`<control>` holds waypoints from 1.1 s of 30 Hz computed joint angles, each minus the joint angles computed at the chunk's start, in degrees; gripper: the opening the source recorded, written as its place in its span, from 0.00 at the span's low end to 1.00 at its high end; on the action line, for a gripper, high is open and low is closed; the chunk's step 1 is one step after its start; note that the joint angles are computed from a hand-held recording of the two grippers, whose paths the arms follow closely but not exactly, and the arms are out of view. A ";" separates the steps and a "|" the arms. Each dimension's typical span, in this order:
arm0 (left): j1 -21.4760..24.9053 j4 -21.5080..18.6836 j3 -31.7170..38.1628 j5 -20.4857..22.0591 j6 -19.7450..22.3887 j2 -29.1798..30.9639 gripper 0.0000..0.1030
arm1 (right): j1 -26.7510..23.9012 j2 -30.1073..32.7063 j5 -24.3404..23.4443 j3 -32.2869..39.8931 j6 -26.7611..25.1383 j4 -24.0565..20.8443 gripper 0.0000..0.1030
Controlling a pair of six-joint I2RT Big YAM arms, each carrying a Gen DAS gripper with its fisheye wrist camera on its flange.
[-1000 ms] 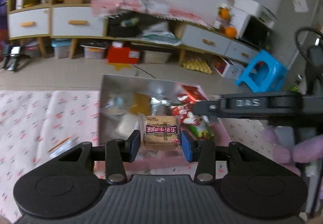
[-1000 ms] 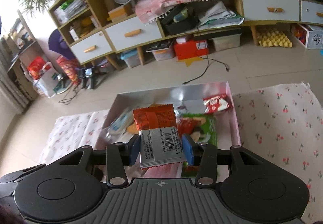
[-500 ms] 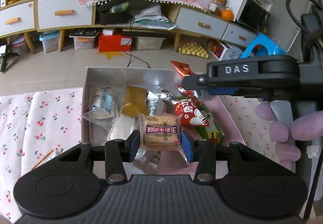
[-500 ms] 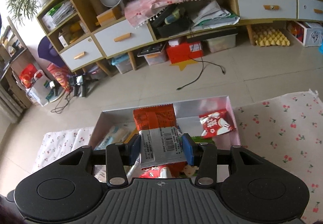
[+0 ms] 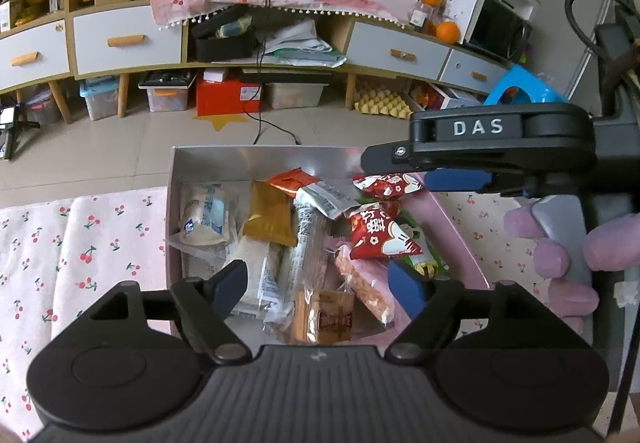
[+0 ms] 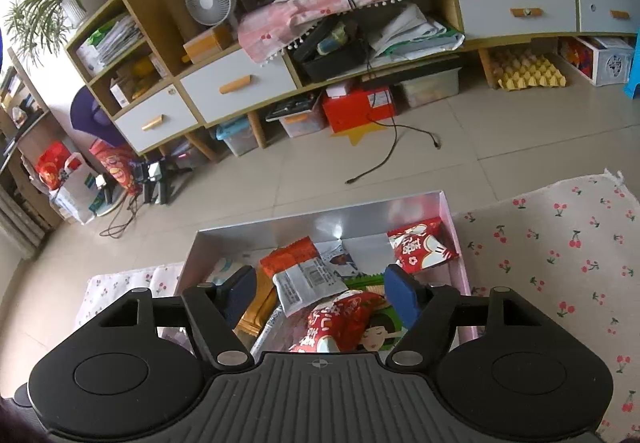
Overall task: Organize snacks
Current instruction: 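Carry both snacks into the pink box and open both tools, then withdraw both tools from the box toward the last snacks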
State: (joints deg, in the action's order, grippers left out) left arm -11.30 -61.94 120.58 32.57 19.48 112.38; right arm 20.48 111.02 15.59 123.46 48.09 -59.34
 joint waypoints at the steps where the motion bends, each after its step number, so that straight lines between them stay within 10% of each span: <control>1: 0.04 0.23 -0.38 -0.29 0.02 -0.27 0.74 | 0.13 -0.03 0.28 0.28 -0.25 -0.34 0.70; 33: 6.23 7.89 -9.99 -2.13 12.50 -7.15 0.99 | 11.50 -4.05 13.50 -4.13 8.94 -4.99 0.88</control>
